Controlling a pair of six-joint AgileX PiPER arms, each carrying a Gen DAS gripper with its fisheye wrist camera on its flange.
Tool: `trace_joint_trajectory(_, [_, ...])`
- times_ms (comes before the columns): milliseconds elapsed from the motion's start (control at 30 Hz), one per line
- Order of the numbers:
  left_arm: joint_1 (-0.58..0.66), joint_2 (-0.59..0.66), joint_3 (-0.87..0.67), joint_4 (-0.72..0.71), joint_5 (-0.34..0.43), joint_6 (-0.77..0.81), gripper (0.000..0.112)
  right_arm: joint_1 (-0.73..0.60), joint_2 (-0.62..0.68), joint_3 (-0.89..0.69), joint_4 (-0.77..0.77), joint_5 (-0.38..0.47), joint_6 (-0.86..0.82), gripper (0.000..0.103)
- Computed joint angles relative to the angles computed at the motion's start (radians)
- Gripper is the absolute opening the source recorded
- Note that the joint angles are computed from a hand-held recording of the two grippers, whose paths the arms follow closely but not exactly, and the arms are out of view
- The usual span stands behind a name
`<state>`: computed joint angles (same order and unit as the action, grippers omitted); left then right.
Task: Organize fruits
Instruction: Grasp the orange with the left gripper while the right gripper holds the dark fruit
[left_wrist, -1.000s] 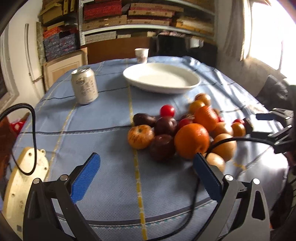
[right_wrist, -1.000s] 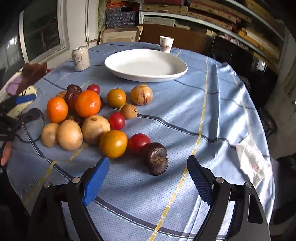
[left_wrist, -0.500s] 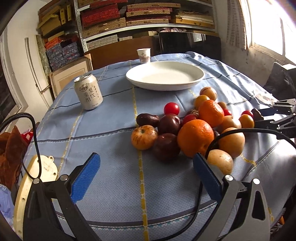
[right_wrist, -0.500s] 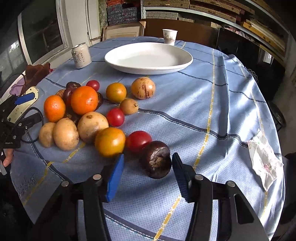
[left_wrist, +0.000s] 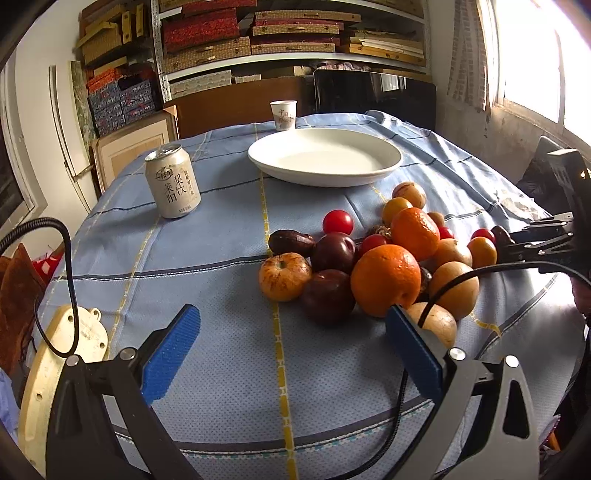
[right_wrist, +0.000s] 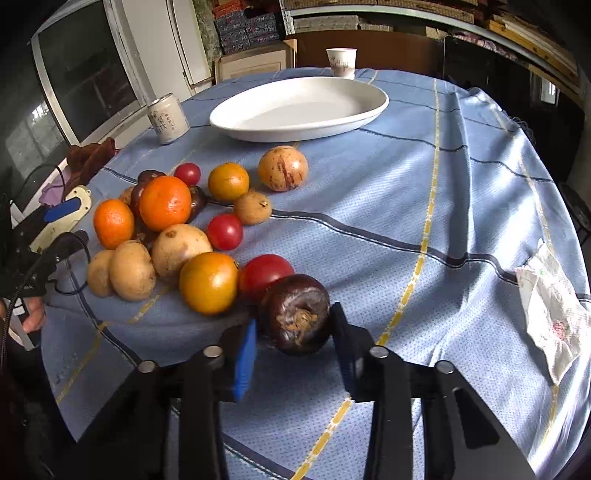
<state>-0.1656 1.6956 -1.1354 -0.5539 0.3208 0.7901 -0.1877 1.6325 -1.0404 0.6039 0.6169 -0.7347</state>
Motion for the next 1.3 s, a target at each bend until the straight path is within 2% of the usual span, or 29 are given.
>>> trace_joint_trajectory(100, [0.015,0.003,-0.006,-0.048,0.017,0.038,0.099,0.002,-0.058,0.049,0.026,-0.026,-0.002,0.036])
trace_joint_trajectory(233, [0.053,0.032,-0.062,-0.132,0.115,0.096,0.099,0.032,-0.171,0.137,0.043,-0.082,0.001,0.036])
trace_joint_trajectory(300, [0.061,0.039,-0.088,-0.171,0.159,0.129,0.091,0.049,-0.221,0.177,0.074,-0.095,-0.015,0.036])
trace_joint_trajectory(333, [0.057,0.037,-0.098,-0.186,0.175,0.145,0.078,0.053,-0.237,0.19,0.092,-0.094,-0.025,0.036])
trace_joint_trajectory(367, [0.053,0.039,-0.106,-0.188,0.188,0.151,0.072,0.055,-0.253,0.202,0.107,-0.091,-0.036,0.036])
trace_joint_trajectory(400, [0.044,0.044,-0.116,-0.179,0.199,0.143,0.071,0.063,-0.269,0.216,0.12,-0.095,-0.044,0.036])
trace_joint_trajectory(467, [0.011,0.057,-0.137,-0.127,0.209,0.096,0.059,0.069,-0.29,0.237,0.142,-0.097,-0.064,0.036])
trace_joint_trajectory(533, [-0.006,0.05,-0.13,-0.143,0.199,0.117,0.053,0.068,-0.299,0.249,0.156,-0.093,-0.076,0.036])
trace_joint_trajectory(733, [-0.029,0.086,-0.197,-0.125,0.29,0.089,0.052,0.045,-0.322,0.282,0.203,-0.082,-0.116,0.036])
trace_joint_trajectory(833, [-0.052,0.095,-0.204,-0.055,0.264,0.032,0.052,0.037,-0.323,0.291,0.222,-0.081,-0.139,0.036])
trace_joint_trajectory(933, [-0.07,0.127,-0.237,0.019,0.278,-0.034,0.052,0.034,-0.321,0.296,0.239,-0.08,-0.155,0.036])
trace_joint_trajectory(967, [-0.075,0.131,-0.24,0.032,0.275,-0.042,0.048,0.033,-0.321,0.298,0.245,-0.081,-0.16,0.036])
trace_joint_trajectory(1300, [-0.074,0.117,-0.241,0.055,0.282,-0.048,0.046,0.024,-0.321,0.272,0.25,-0.081,-0.161,0.036])
